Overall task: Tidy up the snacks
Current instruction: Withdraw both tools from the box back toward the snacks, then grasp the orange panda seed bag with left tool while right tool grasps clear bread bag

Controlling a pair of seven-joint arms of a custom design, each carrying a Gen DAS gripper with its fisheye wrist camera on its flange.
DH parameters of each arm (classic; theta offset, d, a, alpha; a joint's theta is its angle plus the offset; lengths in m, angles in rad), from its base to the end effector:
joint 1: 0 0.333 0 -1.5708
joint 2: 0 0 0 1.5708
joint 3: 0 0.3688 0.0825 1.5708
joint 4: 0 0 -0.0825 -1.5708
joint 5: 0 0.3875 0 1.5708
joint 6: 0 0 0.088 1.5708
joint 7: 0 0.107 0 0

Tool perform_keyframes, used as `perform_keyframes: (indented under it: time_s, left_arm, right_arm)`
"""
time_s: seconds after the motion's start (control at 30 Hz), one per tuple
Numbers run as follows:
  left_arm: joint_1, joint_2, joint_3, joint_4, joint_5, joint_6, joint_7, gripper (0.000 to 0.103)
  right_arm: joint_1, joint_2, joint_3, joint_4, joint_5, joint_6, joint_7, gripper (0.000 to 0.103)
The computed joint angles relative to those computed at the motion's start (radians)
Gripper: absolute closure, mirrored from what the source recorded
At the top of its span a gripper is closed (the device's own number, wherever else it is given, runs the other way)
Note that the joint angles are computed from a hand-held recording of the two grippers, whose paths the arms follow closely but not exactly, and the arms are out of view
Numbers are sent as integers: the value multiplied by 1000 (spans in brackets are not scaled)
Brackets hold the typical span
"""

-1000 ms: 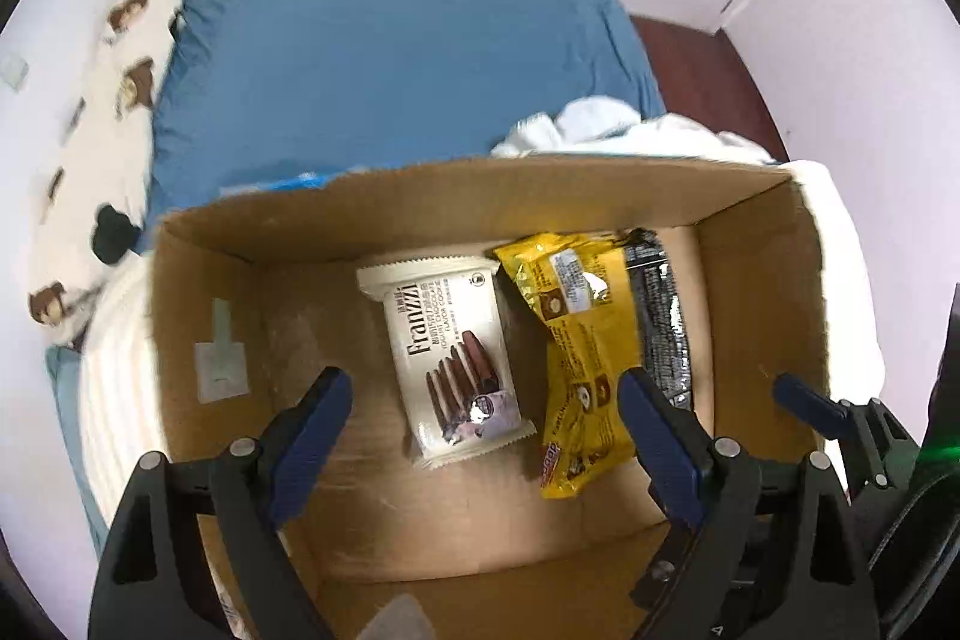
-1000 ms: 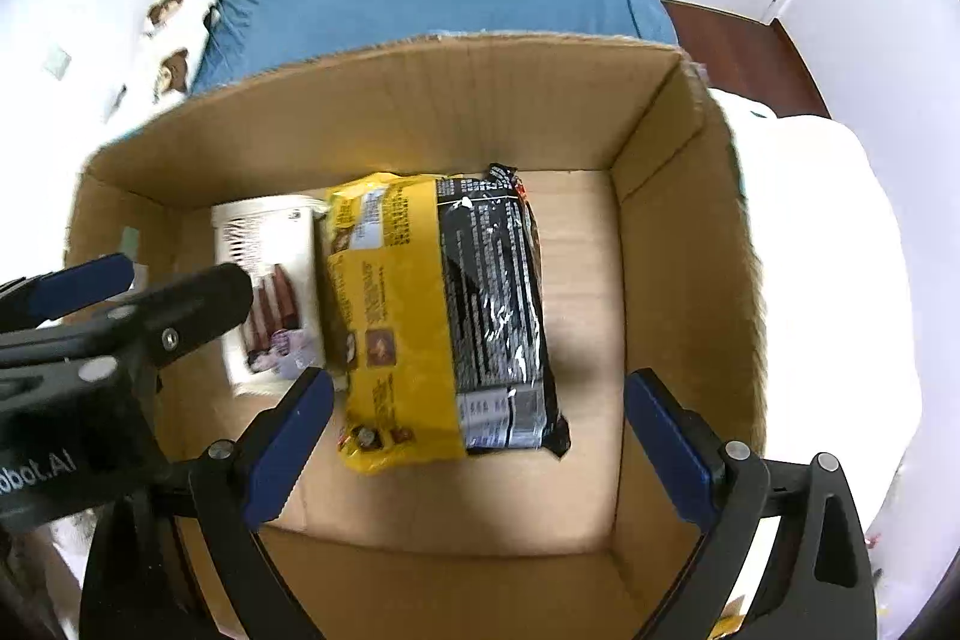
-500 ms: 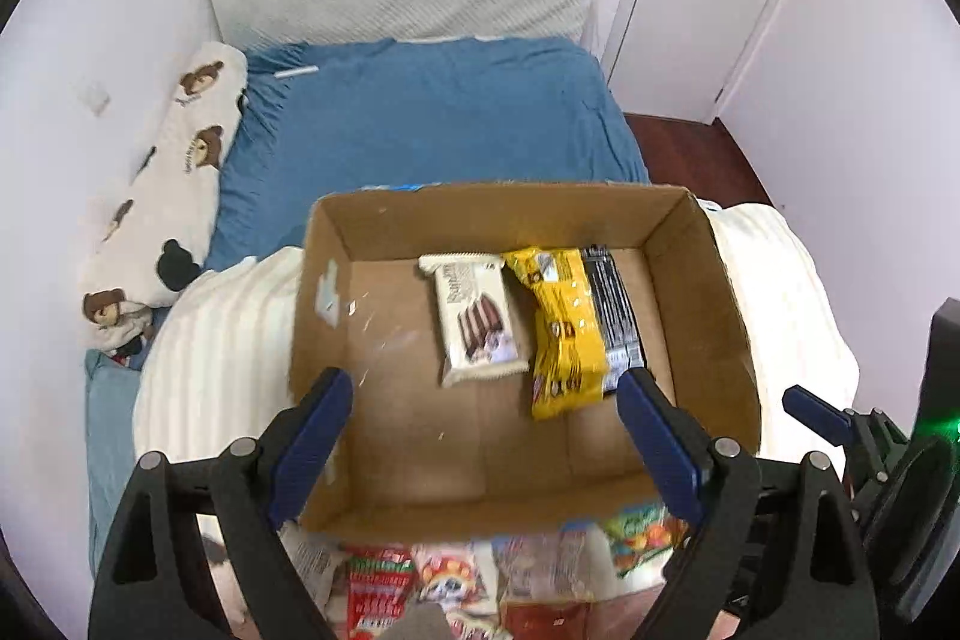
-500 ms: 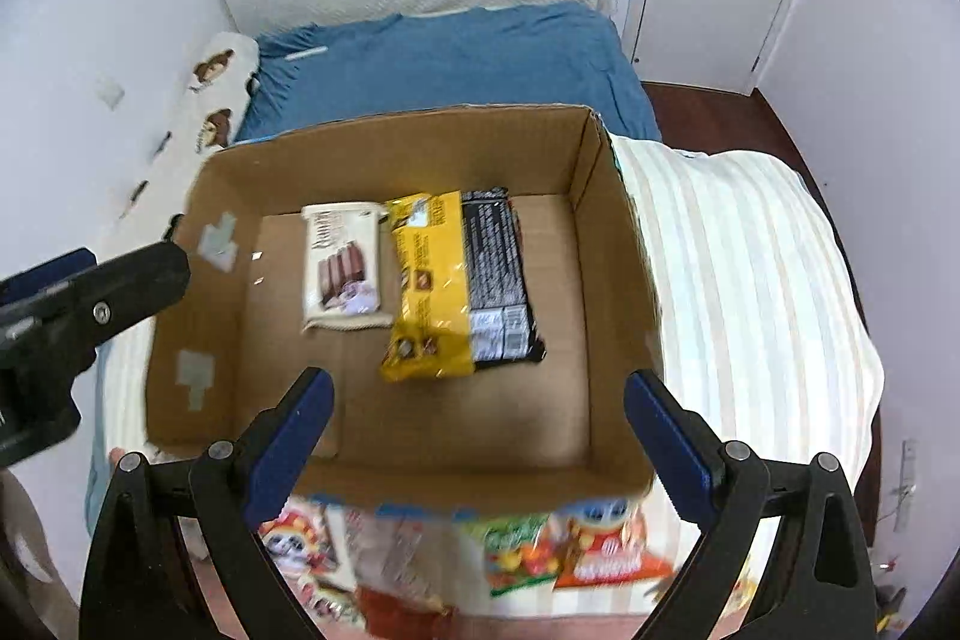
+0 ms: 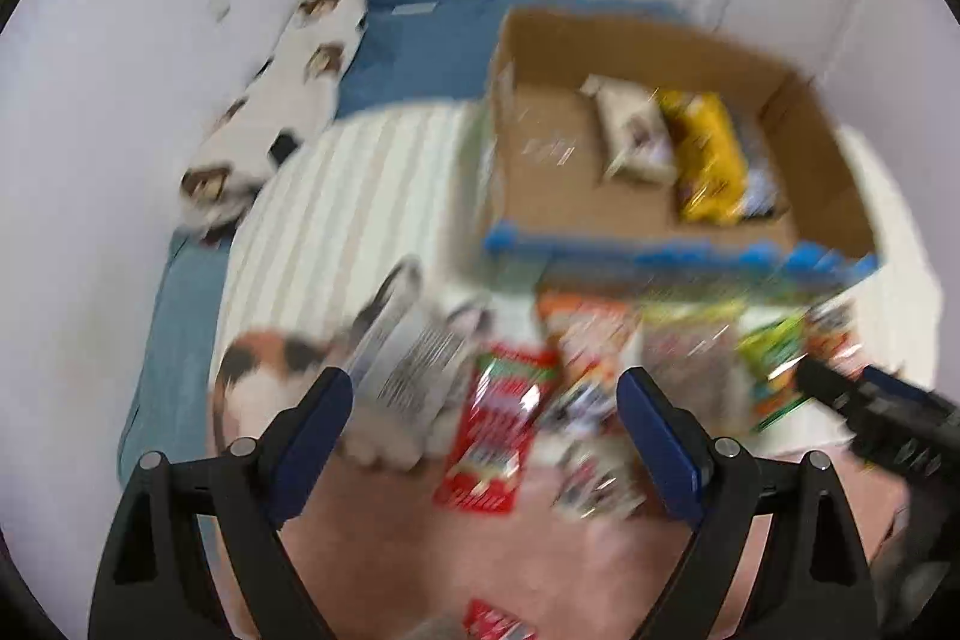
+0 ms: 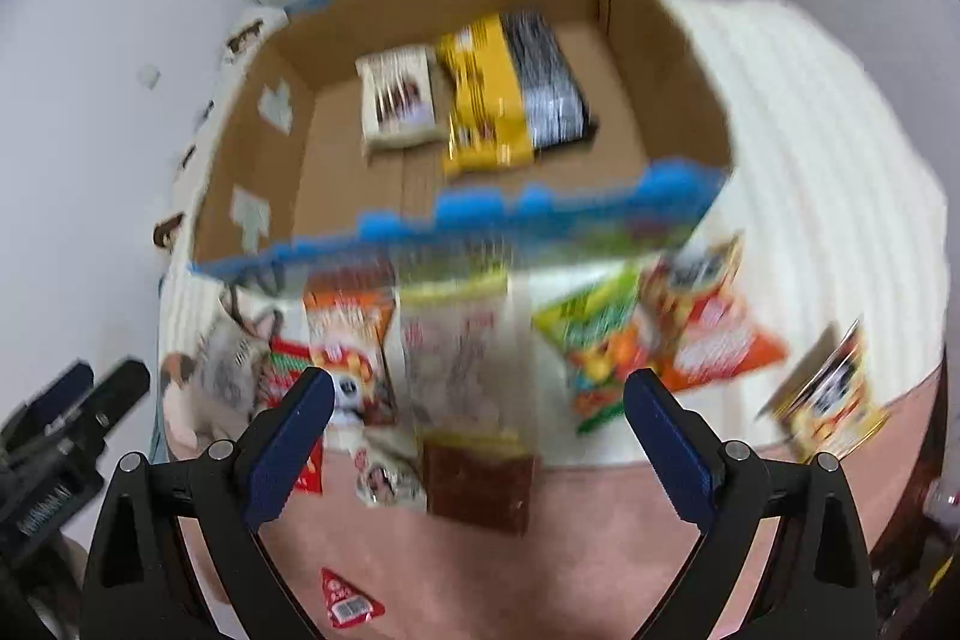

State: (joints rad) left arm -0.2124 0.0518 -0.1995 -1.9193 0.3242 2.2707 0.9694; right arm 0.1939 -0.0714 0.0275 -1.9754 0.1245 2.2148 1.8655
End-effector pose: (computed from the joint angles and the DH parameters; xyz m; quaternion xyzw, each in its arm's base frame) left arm 0.5599 -0.2333 0.5475 -0.6996 0.6863 -0.1060 0.1683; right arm 0.5509 0.1286 0.5832 -0.6499 0.7422 -0.0311 0.1607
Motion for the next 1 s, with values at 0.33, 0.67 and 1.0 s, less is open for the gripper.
perform_keyframes:
  time_s: [0.33,0.67,1.0]
  left_arm:
    - [18,28,12,-135,-20,-22,-67,13]
    - [-10,117,13,-31,3,-74,-57,13]
    - [-66,306,-9,210,-113,-174,79,13]
  right_arm:
    - [27,108,18,-60,43,88,20,20]
    - [88,244,24,-6,-148,63,108,47]
    - [30,141,8,-134,-29,73,73,52]
